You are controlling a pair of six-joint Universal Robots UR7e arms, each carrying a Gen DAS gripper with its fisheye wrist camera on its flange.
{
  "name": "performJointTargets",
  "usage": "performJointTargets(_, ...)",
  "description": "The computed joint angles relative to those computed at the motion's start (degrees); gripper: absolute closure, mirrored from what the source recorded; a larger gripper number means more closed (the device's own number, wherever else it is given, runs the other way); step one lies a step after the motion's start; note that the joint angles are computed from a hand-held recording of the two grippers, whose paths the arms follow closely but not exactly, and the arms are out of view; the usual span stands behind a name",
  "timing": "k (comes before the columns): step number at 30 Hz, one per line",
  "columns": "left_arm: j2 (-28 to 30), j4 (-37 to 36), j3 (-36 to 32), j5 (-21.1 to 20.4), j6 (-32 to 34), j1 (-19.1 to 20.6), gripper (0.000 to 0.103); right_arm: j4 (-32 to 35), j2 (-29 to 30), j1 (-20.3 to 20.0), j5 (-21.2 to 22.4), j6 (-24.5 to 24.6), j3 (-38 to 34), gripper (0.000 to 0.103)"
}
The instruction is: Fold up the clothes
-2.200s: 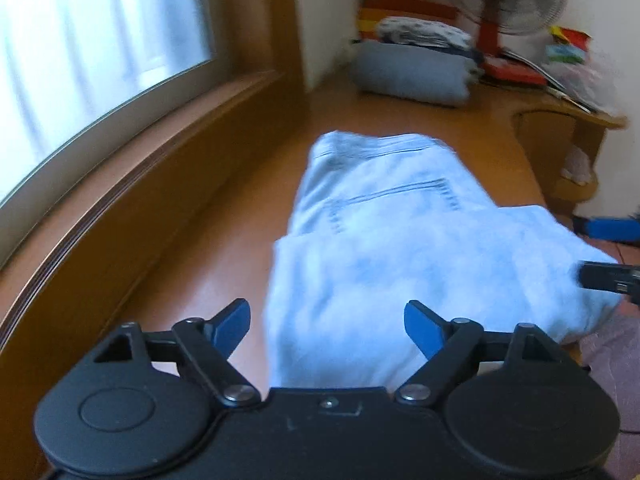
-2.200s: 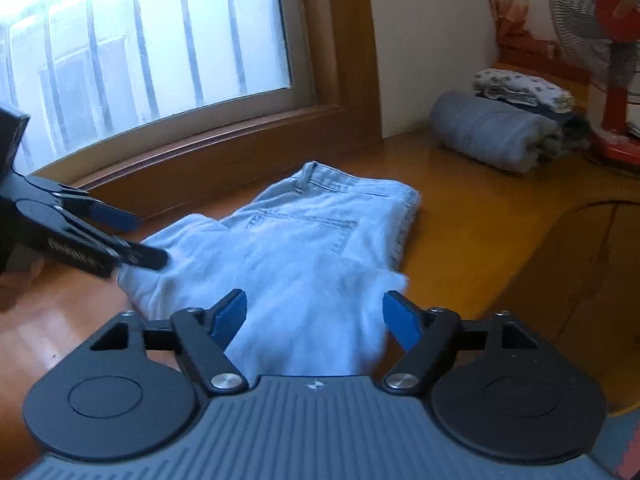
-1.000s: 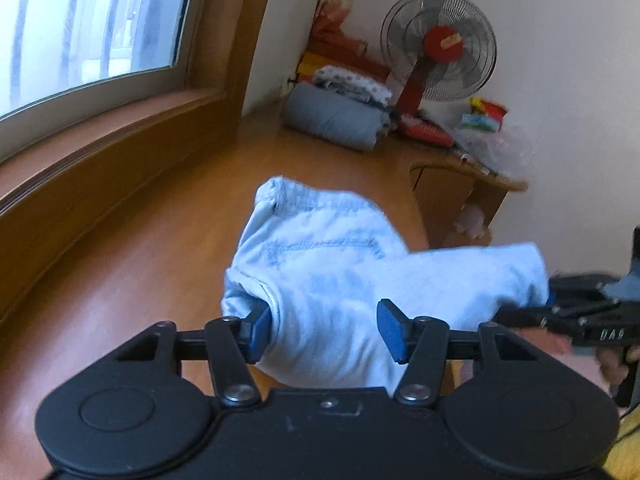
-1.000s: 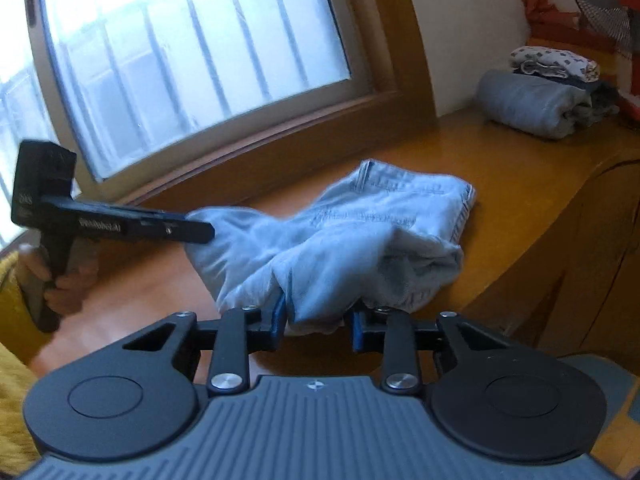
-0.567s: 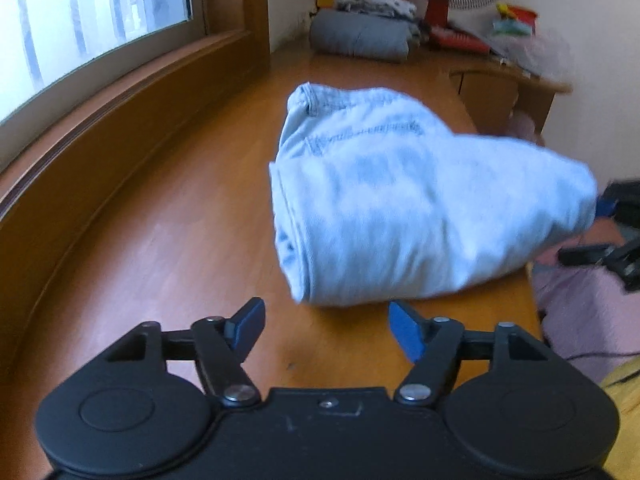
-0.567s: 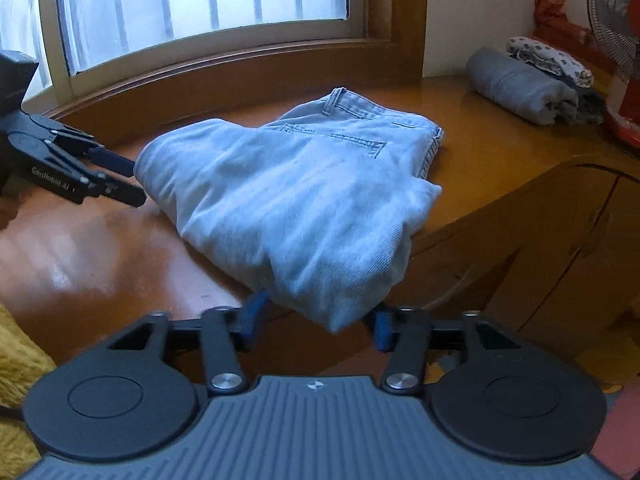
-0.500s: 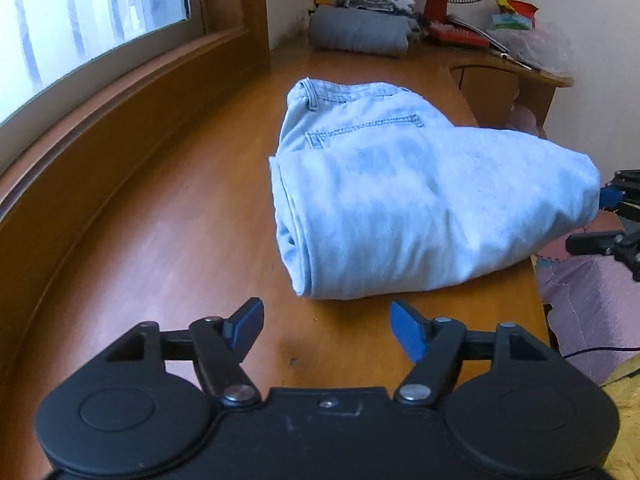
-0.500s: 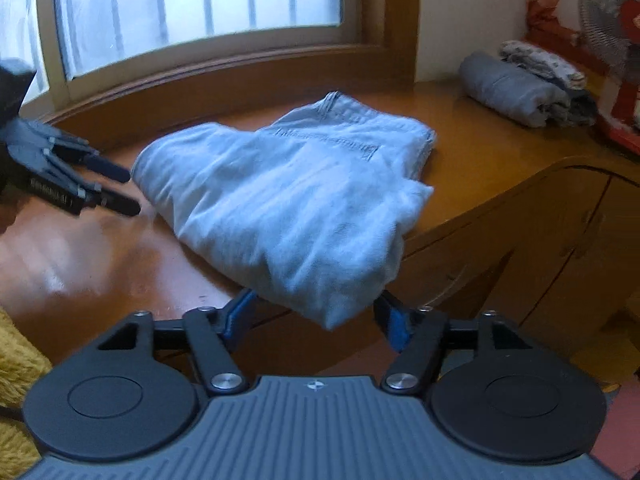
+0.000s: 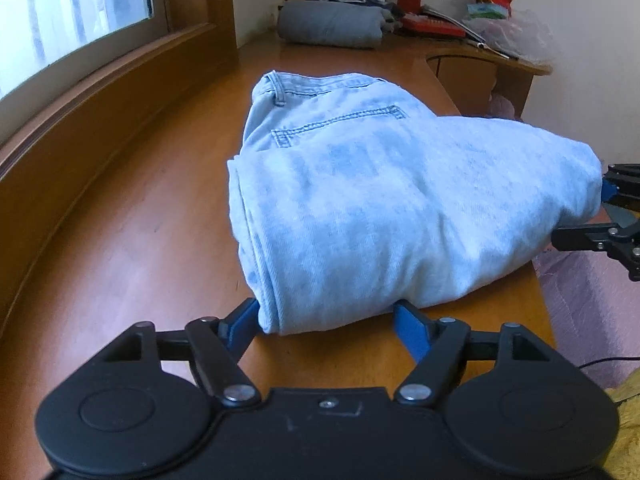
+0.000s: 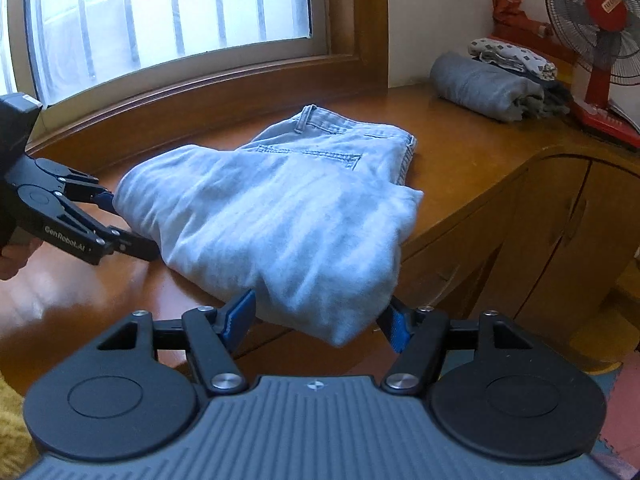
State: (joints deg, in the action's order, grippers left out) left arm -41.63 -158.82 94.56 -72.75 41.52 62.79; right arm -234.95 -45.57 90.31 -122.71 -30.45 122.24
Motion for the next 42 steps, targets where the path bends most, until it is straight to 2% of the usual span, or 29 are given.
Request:
performJointTargets(3,0.02,-0.84,0.36,0.24,0.31,0.01,0.029,1.42,0.40,0.17,-1.20,0.28,-0.79,0.034)
performJointTargets(5,0.14,-1.33,0.51,0.75,0.46,-0.08,0.026,1.87,0.37,-0.11,-0.47,-0.05,-0.88,0.034)
performJointTargets(11,0.80,-2.87,0.60,1.00,1.11,-0.36,0.026,3.40,0.38,-0.87,0.58,0.72,-1.88,0.034)
performJointTargets(12,0.81,-2.84,0.59,0.34,1.38,-0.25,0.032,3.84,0.58,-0.87,0.17,0.59,-2.24,0.035)
performJointTargets(13,0.66,-1.92,0.35,-1.00,1.91,-0.01,0.041,3.93,0.83,-0.85,0.12,0.06,-2.46,0.041)
performJointTargets(16,0.05,-0.52,0.15,-2.45,3.48,0.01,0.050,3.67,1.70,-0.50,-0.19,-1.33,-3.05,0.062)
performJointTargets(18,-1.34,2.46,-0.52,-4.90,0.65,0.32,0.053,3.53,1.01,-0.14,0.61,-0.94,-2.46,0.067)
performJointTargets(22,-5.35,3.71,0.85,-8.23,-3.16,-0.52,0.054,6.10,-4.79,0.01,6.97,6.13,1.66,0.070)
performJointTargets(27,-7.25,2.91,-0.03,-10.17,-8.24,-2.12,0.054,10.99,-11.63,-0.22,15.26,11.12,4.40,0.070)
performJointTargets(32,-0.90,1.63,-8.75,-8.14,-11.93,-2.17,0.054,14.96,-14.72,-3.65,23.92,13.44,1.87,0.073)
performJointTargets(34,3.00,1.91,-14.12,-6.67,-13.35,-2.03,0.054,16.05,-14.75,-5.55,26.93,14.42,-0.60,0.080)
performJointTargets(36,7.63,4.90,-21.44,-5.67,-15.75,-1.93,0.054,17.43,-14.44,-7.60,29.96,16.33,-3.62,0.081)
performJointTargets(40,18.74,7.55,-35.81,1.41,-15.20,-2.61,0.054,19.16,-10.32,-9.42,26.37,11.89,-12.22,0.081)
performJointTargets(42,25.08,5.42,-42.58,7.67,-9.56,-3.37,0.054,20.44,-7.82,-10.35,23.44,10.89,-16.54,0.081)
